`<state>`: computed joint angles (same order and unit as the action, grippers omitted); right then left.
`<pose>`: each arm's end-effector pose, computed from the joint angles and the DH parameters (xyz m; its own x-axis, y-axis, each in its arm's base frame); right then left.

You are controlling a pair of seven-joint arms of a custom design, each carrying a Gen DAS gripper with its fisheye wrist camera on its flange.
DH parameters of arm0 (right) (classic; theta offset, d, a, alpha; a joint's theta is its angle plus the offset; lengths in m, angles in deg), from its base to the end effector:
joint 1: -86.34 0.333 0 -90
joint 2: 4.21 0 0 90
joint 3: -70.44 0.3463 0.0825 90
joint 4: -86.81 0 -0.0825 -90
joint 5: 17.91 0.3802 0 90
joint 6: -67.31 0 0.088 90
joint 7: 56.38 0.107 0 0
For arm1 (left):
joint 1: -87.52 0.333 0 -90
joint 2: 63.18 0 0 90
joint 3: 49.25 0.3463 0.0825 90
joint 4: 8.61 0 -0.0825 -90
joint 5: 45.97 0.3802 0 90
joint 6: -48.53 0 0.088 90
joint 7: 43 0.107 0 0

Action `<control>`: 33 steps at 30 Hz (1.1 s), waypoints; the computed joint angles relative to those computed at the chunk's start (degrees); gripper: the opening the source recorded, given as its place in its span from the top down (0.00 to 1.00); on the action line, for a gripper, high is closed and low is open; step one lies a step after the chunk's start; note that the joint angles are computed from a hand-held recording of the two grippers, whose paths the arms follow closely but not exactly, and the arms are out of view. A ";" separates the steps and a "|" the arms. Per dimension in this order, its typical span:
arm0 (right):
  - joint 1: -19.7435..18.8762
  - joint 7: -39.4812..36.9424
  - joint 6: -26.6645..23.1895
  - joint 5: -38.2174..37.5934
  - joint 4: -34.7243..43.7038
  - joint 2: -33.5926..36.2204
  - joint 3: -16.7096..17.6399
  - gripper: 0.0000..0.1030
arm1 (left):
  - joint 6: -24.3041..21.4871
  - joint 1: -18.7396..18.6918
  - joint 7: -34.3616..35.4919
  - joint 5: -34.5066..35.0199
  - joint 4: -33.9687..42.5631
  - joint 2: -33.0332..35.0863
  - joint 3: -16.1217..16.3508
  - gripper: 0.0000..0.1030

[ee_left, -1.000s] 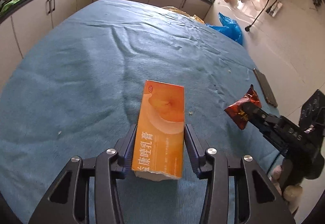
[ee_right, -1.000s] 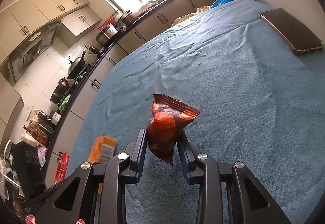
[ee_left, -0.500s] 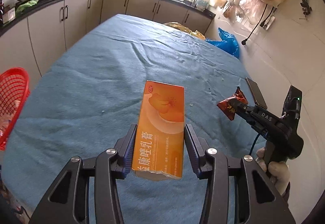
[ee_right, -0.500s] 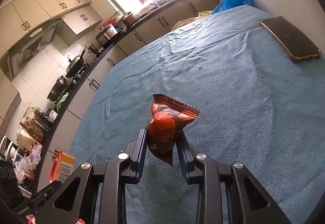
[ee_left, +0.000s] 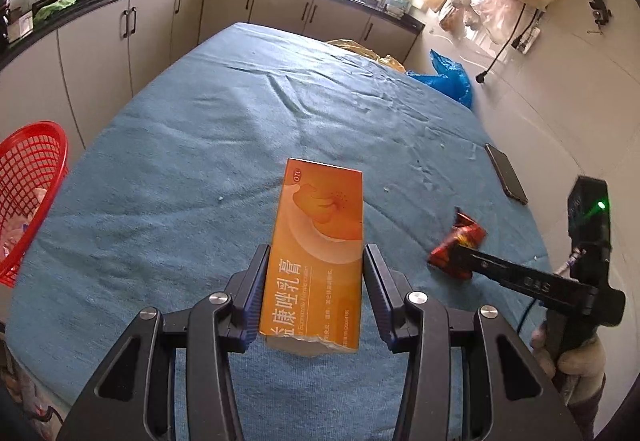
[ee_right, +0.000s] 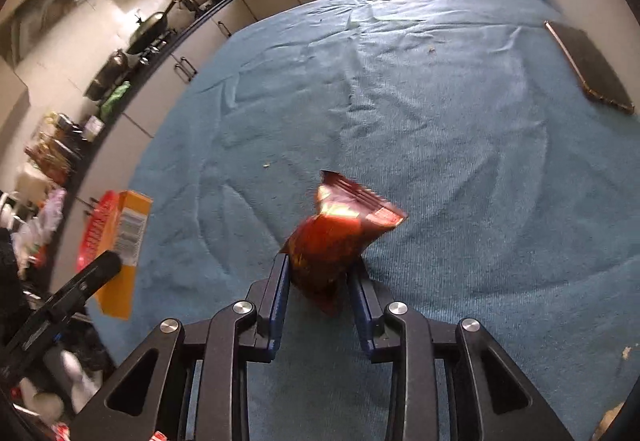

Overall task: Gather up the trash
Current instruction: 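Carry the orange box and red wrapper over the red basket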

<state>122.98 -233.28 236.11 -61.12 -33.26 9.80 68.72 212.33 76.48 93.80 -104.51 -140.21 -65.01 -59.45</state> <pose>0.4782 0.3898 0.3929 -0.1787 -0.8989 -0.4000 -0.7974 0.3705 -0.4762 0.5131 -0.1500 0.4424 -0.3615 -0.8852 0.2927 -0.7765 0.1121 -0.6201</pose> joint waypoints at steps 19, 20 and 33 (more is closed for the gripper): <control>3.98 16.81 -14.29 -14.19 8.85 3.96 -0.51 0.66 | 0.19 0.58 3.65 -3.29 -1.95 -1.62 1.26 0.57; 3.95 17.89 -14.83 -15.35 8.87 3.76 -0.20 0.67 | 0.57 0.59 4.19 -3.68 -2.21 -1.89 1.38 0.57; 3.83 19.46 -14.66 -22.20 13.82 4.89 4.22 0.67 | 6.35 0.82 4.91 -3.64 -5.31 -3.67 2.93 0.57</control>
